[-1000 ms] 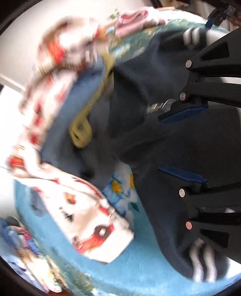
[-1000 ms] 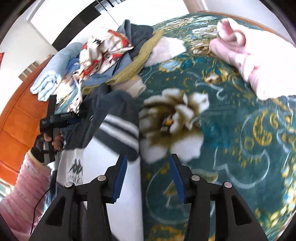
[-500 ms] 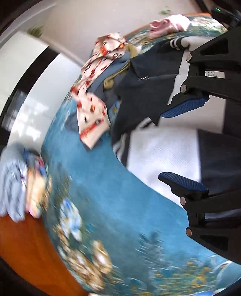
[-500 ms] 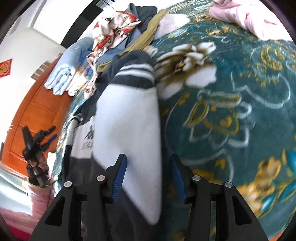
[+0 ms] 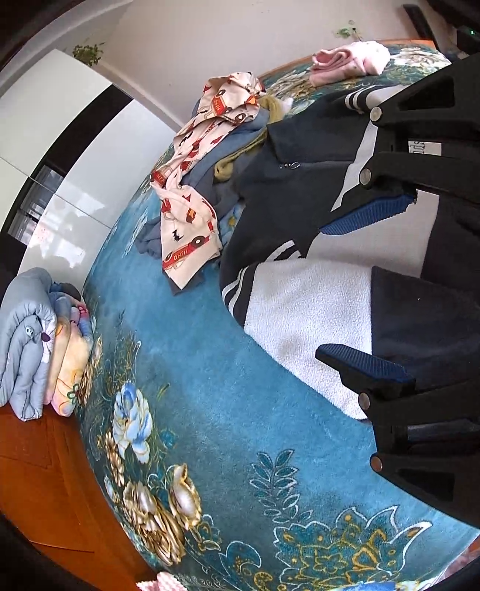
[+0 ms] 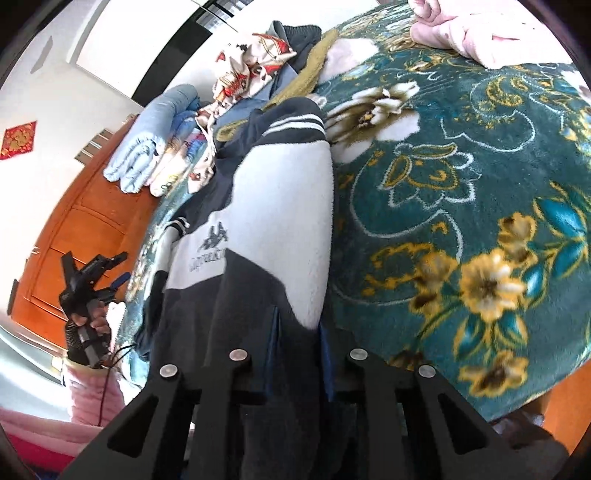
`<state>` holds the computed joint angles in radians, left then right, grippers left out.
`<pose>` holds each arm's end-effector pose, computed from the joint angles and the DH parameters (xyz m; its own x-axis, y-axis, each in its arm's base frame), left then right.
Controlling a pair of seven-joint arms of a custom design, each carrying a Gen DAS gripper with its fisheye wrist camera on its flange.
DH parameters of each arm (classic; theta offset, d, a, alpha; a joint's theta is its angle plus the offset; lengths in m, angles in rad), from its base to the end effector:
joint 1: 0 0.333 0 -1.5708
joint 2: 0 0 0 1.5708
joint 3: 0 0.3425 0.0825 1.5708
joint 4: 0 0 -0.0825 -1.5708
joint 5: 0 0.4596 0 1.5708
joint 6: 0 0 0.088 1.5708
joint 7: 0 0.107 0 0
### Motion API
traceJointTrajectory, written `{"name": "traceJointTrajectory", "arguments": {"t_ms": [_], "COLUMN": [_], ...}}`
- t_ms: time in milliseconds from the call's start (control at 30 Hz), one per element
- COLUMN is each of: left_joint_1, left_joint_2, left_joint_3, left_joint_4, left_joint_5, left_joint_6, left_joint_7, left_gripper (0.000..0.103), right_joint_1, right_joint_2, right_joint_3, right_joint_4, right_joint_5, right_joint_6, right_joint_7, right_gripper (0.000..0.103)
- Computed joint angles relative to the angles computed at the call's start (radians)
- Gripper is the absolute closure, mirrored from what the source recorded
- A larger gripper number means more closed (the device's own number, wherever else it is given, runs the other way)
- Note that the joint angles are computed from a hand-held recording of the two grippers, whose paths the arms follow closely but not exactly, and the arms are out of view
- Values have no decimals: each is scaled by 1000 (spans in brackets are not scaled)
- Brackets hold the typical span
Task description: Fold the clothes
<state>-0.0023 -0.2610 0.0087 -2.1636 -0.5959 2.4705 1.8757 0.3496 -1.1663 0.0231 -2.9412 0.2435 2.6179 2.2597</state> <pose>0.5843 0.0054 0.5702 -0.0599 -0.9209 0.3851 -0.8160 -0.1770 -0.5502 0.3027 0.1120 0.5252 -0.2071 -0.7504 -0.6277 -0.7181 0.5524 -0.4234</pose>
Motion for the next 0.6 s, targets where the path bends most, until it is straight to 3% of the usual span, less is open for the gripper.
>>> {"name": "traceJointTrajectory", "arguments": {"t_ms": [167,233,367,467,533,600], "left_joint_1": [1,3,17,33,45,55], "left_joint_2": [-5,-8,-8,-3,0,-2], "left_joint_3": [-2,-1,5,7,7,8], "left_joint_4": [3,3,1,0,-3,-9], "left_joint_5": [7,16,36,63,84,104], "left_joint_6": [-2,-1,2,-2,-4,-4], "left_joint_7": [-4,-7,-25,-53,-73,-88], "left_gripper": [38,38,38,38,38,38], "right_joint_1": [-15,-49,-238,-418,-493,-524], "right_joint_2": [2,7,20,76,121,168], "right_joint_3": [19,18,74,139,152,127], "right_joint_4": [14,29,120,223,266,287], "right_joint_5": [-33,-58,-218,-415,-524,-574], "right_joint_6": [14,0,-133,-266,-308,-307], "right_joint_7": [-12,-21,-42,-71,-81,-76], "right_gripper": [92,93,93,93,93,93]}}
